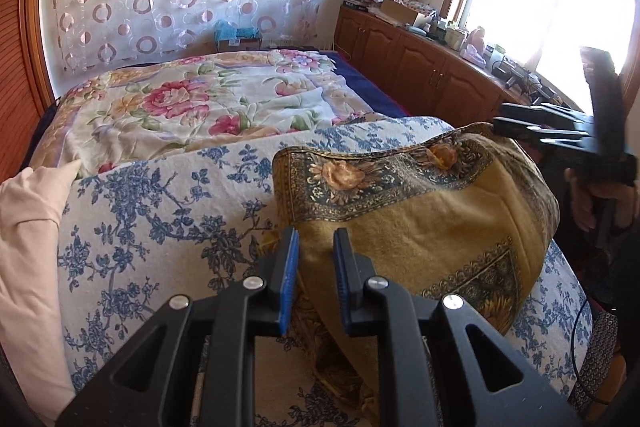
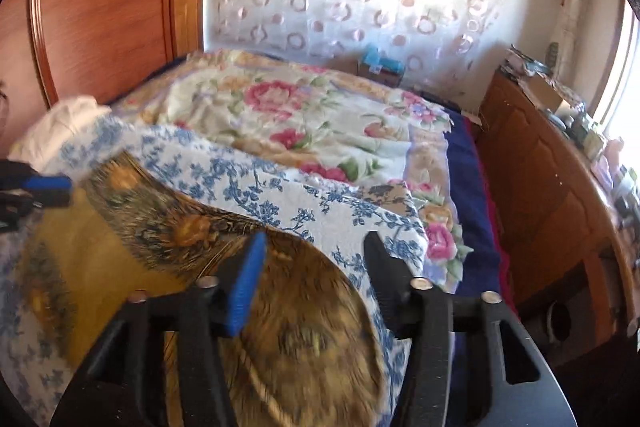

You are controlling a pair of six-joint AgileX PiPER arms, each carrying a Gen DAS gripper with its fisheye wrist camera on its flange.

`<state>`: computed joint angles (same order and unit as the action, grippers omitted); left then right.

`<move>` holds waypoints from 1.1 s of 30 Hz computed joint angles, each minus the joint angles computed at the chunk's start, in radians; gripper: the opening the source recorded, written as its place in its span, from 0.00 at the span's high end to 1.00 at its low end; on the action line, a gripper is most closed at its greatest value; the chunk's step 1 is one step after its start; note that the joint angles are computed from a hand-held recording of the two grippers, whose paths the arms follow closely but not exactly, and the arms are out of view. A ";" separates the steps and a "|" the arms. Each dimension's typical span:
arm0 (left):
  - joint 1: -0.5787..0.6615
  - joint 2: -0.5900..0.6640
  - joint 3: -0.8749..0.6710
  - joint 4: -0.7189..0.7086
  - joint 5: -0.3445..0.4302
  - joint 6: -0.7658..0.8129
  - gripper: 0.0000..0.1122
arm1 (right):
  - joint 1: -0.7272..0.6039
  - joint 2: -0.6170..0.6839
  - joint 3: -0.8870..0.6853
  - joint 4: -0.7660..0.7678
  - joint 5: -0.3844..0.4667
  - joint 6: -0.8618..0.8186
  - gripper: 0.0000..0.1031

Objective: Fold small clothes

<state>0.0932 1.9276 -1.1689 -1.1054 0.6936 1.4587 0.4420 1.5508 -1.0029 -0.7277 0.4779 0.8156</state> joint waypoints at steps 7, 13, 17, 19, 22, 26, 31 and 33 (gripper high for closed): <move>-0.052 0.042 -0.007 0.117 -0.093 -0.097 0.82 | -0.033 -0.161 0.195 0.186 -0.039 -0.074 0.25; -0.078 0.059 0.017 0.096 -0.162 -0.071 0.80 | -0.096 -0.131 0.252 0.373 -0.148 -0.194 0.24; -0.051 0.075 0.026 -0.007 -0.137 0.030 0.79 | -0.107 -0.080 0.250 0.439 -0.190 -0.229 0.24; -0.034 0.083 0.014 -0.001 -0.112 0.027 0.79 | -0.105 -0.061 0.255 0.432 -0.211 -0.216 0.24; -0.026 0.090 0.009 -0.008 -0.102 0.023 0.79 | -0.104 -0.054 0.267 0.420 -0.235 -0.197 0.24; -0.036 0.081 0.019 -0.005 -0.130 0.032 0.79 | -0.105 -0.052 0.278 0.448 -0.254 -0.224 0.24; -0.025 0.062 -0.001 0.086 -0.100 -0.083 0.79 | -0.119 -0.042 0.279 0.513 -0.273 -0.307 0.24; -0.013 0.049 0.006 0.071 -0.111 -0.072 0.79 | -0.115 -0.042 0.284 0.487 -0.281 -0.283 0.24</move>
